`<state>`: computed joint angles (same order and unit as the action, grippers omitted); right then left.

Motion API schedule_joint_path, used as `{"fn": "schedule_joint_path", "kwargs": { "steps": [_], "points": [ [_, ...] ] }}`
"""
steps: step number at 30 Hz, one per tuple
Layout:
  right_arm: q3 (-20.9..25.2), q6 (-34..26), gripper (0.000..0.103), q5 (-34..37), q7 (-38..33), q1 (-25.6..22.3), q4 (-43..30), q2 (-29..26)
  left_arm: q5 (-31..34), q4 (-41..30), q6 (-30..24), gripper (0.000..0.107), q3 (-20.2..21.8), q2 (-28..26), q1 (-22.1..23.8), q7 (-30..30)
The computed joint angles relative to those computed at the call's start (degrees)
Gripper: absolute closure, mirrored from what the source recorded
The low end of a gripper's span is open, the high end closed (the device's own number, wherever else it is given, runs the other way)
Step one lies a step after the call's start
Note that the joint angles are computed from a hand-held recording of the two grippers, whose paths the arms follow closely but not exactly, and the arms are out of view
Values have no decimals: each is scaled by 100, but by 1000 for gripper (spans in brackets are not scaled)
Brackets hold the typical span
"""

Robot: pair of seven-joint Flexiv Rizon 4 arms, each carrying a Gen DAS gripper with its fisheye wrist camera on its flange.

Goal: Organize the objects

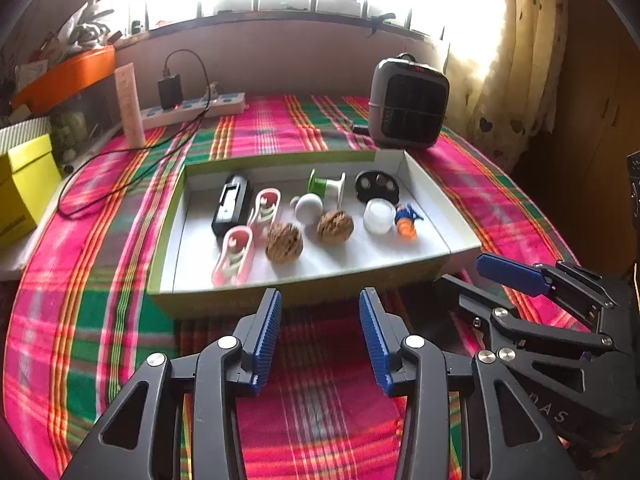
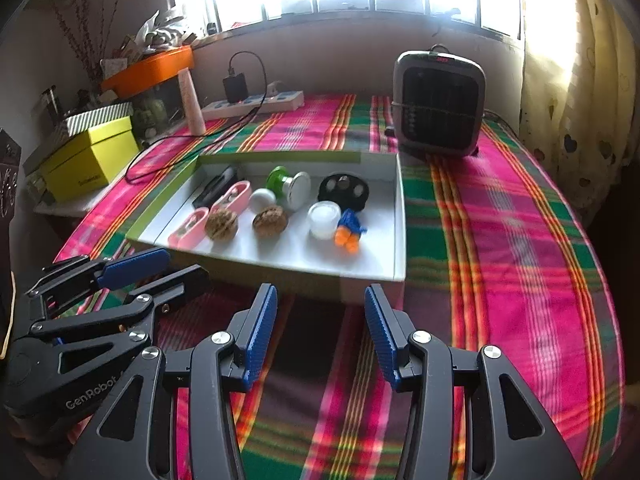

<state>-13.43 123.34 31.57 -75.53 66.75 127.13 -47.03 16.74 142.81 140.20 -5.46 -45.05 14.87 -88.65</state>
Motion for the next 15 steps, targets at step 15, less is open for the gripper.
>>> {"fn": "schedule_joint_path", "kwargs": {
  "steps": [15],
  "points": [
    [-253,-345,55,107,427,489,232,-193,-281,231,238,66,211,-274,-194,69]
  ]
}}
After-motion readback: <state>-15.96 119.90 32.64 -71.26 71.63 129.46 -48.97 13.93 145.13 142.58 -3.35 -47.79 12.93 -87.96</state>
